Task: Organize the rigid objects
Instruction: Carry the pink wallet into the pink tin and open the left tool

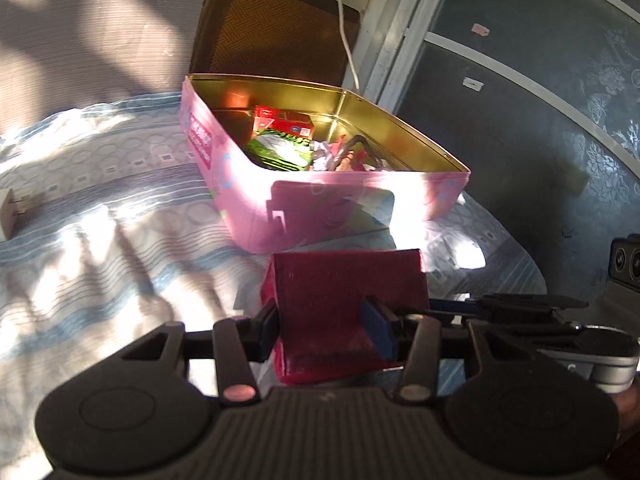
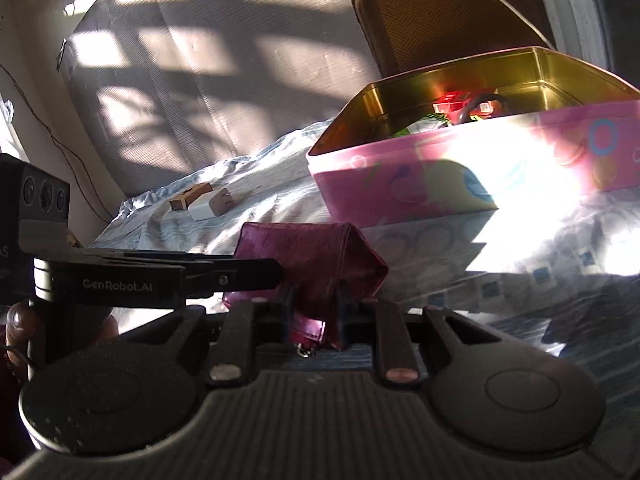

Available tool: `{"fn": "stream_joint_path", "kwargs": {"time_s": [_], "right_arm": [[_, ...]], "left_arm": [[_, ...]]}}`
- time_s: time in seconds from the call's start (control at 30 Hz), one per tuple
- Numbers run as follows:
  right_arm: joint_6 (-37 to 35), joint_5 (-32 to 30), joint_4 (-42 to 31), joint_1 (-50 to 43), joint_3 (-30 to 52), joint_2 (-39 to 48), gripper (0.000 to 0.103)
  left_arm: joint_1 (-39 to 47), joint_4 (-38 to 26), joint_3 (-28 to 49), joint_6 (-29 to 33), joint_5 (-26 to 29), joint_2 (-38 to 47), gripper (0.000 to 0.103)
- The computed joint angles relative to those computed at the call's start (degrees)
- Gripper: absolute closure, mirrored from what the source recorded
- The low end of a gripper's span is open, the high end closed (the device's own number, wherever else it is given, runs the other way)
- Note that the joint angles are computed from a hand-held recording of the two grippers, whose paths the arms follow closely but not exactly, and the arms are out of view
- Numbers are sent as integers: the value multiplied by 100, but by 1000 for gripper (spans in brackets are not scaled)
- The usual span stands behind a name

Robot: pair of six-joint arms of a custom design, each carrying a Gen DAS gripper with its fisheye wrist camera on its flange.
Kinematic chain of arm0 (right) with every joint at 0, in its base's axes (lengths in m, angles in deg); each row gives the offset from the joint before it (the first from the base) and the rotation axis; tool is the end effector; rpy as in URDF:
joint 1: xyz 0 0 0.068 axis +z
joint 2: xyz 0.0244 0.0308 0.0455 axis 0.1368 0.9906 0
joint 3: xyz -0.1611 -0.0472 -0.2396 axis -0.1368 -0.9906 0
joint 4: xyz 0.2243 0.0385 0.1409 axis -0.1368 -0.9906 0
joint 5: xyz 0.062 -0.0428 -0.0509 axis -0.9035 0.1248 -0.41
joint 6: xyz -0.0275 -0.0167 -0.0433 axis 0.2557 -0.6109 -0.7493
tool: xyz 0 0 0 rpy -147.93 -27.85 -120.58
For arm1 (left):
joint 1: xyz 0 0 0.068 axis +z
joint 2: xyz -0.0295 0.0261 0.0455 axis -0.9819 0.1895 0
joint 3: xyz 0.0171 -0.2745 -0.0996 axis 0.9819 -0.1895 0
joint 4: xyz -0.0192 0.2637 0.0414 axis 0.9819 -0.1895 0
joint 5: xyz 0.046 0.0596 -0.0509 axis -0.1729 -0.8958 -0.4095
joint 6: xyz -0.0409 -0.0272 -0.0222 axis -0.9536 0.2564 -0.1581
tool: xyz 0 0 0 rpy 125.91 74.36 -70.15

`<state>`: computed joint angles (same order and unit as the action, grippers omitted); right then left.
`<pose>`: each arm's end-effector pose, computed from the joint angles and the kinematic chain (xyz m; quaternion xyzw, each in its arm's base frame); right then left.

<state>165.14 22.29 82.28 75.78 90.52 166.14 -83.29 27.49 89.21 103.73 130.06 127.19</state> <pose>0.1591 0.3126 0.1275 0.2301 0.8249 0.1064 0.5052 0.3483 -0.0529 0.1673 0.4616 0.7739 -0.3425 0.2659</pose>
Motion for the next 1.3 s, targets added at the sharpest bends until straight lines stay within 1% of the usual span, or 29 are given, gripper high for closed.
{"fn": "stream_joint_path", "kwargs": {"time_s": [0.03,0.07,0.1,0.13,0.2,0.23,0.27,0.3,0.37,0.43,0.47,0.5,0.57,0.63,0.67,0.73,0.77,0.8,0.83,0.9,0.97,1.0,1.03,1.07,1.1,1.17,1.23,1.3], "right_arm": [[310,136,-343,101,-7,-45,80],[778,287,-814,237,8,-69,80],[1100,355,-1091,323,-3,-79,80],[1599,423,-1449,449,-17,-48,80],[2197,415,-1671,565,-135,2,80],[2462,440,-1633,608,-232,36,80],[2608,525,-1535,665,-338,29,80],[2708,617,-1610,706,-334,23,80],[2740,936,-1880,781,-278,-42,80],[2469,1319,-1909,761,-352,-292,80],[2254,1499,-1842,725,-423,-436,80],[1861,1678,-1596,655,-568,-635,80],[928,1916,-959,420,-857,-996,80],[68,2062,-291,150,-1107,-1193,80],[-405,2104,137,-50,-1288,-1313,80],[-1137,2023,1150,-408,-1733,-1501,80],[-1407,1938,1616,-585,-1968,-1576,80],[-1547,1858,1933,-744,-2152,-1626,80],[-1602,1773,2141,-903,-2302,-1656,80],[-1609,1614,2187,-1215,-2343,-1595,80],[-1957,1373,2440,-1587,-2308,-1475,80],[-2083,1226,2390,-1783,-2215,-1402,79],[-1954,1097,1879,-1989,-1956,-1304,78],[-1739,1067,1441,-2118,-1744,-1200,74],[-1648,1024,1276,-2212,-1656,-1133,70],[-1322,1112,917,-2218,-1534,-1072,61],[-1042,1402,830,-2026,-1558,-1026,59],[-289,1664,8,-1799,-1329,-905,57]], "left_arm": [[-157,53,-90,-27,-21,-80,59],[-308,139,-190,-58,-58,-148,58],[-444,236,-294,-82,-103,-203,58],[-574,345,-393,-115,-160,-235,58],[-825,631,-623,-216,-284,-288,58],[-884,802,-761,-267,-314,-382,58],[-939,869,-840,-317,-374,-494,58],[-963,884,-870,-371,-381,-595,58],[-959,883,-802,-485,-207,-772,58],[-980,892,-609,-709,-25,-880,57],[-1028,1010,-503,-922,64,-952,57],[-1090,1174,-426,-1127,111,-997,57],[-1335,1689,-289,-1668,25,-1053,56],[-1679,2343,-181,-2172,-237,-983,54],[-1847,2572,-85,-2354,-396,-886,54],[-2135,2776,207,-2631,-699,-601,53],[-2259,2782,402,-2740,-828,-423,53],[-2357,2790,558,-2817,-927,-274,53],[-2473,2841,747,-2928,-1064,-68,53],[-2677,2989,1021,-3131,-1380,242,51],[-2884,3287,1183,-3253,-1883,496,39],[-2991,3384,1255,-3268,-2196,591,25],[-3077,3487,1285,-3304,-2508,651,21],[-3126,3517,1314,-3351,-2741,687,21],[-3120,3440,1350,-3407,-2827,696,21],[-2964,3347,1275,-3512,-2617,615,20],[-2808,3494,1010,-3496,-2482,448,19],[-2681,3596,766,-3505,-2428,292,16]]}}
